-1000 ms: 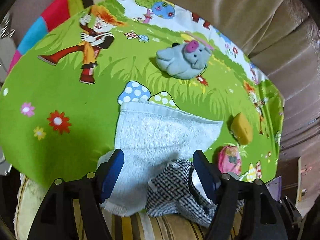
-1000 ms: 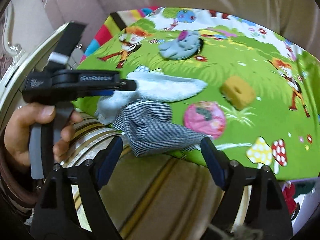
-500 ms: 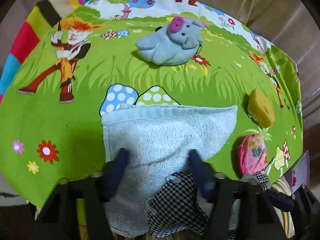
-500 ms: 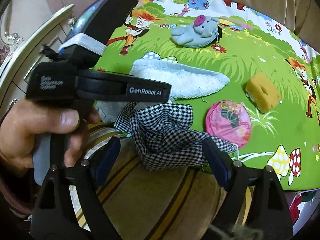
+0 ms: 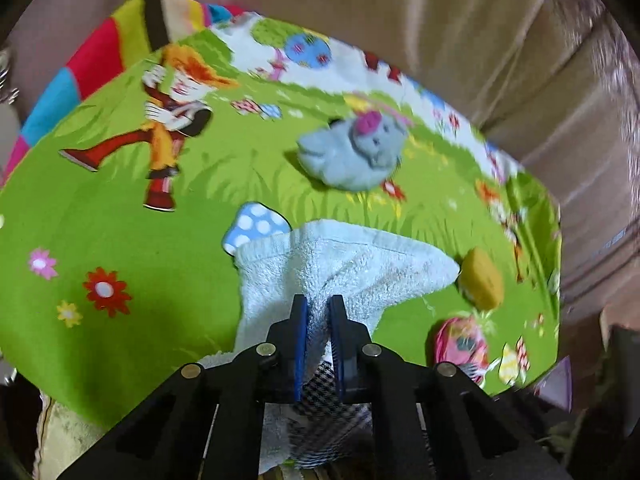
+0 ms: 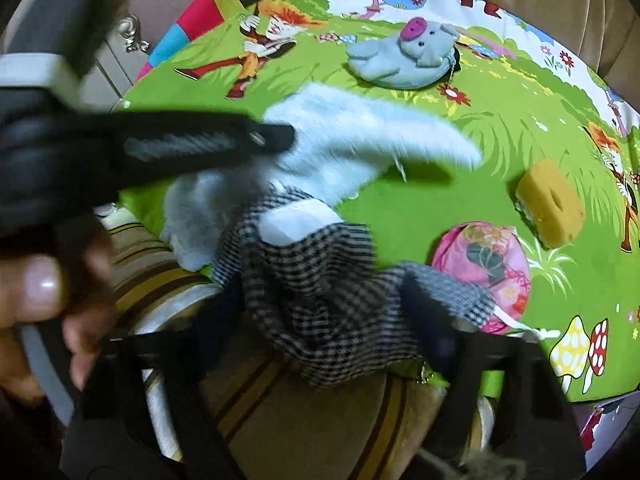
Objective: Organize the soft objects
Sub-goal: 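Grasp the gingham cloth with the right tool while the left tool grasps the white towel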
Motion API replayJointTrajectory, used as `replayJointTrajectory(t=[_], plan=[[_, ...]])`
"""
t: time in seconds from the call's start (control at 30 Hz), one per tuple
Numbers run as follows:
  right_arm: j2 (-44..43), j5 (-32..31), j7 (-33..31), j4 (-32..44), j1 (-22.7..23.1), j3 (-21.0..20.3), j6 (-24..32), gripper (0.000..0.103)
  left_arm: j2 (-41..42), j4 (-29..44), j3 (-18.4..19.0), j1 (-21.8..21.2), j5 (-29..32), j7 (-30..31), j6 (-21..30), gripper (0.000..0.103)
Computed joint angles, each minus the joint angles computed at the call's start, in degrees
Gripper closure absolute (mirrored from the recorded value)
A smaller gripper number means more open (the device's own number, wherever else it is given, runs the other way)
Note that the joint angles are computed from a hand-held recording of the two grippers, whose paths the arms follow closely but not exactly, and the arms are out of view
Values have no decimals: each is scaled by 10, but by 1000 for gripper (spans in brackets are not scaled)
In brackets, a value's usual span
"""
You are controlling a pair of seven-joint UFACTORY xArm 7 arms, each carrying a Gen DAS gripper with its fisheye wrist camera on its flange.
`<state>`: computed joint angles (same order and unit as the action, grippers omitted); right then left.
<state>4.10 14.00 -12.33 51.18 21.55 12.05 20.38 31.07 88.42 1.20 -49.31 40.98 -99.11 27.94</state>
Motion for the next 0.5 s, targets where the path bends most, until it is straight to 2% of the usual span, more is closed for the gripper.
replayJointTrajectory(t=[0.07, 0.13, 0.27, 0.37, 0.5], plan=[[4, 31, -24, 1, -4, 5, 1, 52, -15, -19, 22, -19, 31, -52, -6, 91], [0, 60, -46, -4, -7, 8, -5, 63, -19, -25, 28, -23, 56, -86, -8, 91], [-19, 149, -107, -22, -10, 11, -29, 67, -32, -40, 30, -24, 110, -150, -7, 91], [-34, 192, -137, -34, -4, 7, -45, 68, -43, -51, 24, -23, 149, -192, 1, 91], [-58, 203, -139, -55, 9, -1, -62, 68, -51, -55, 8, -14, 187, -223, 16, 91]])
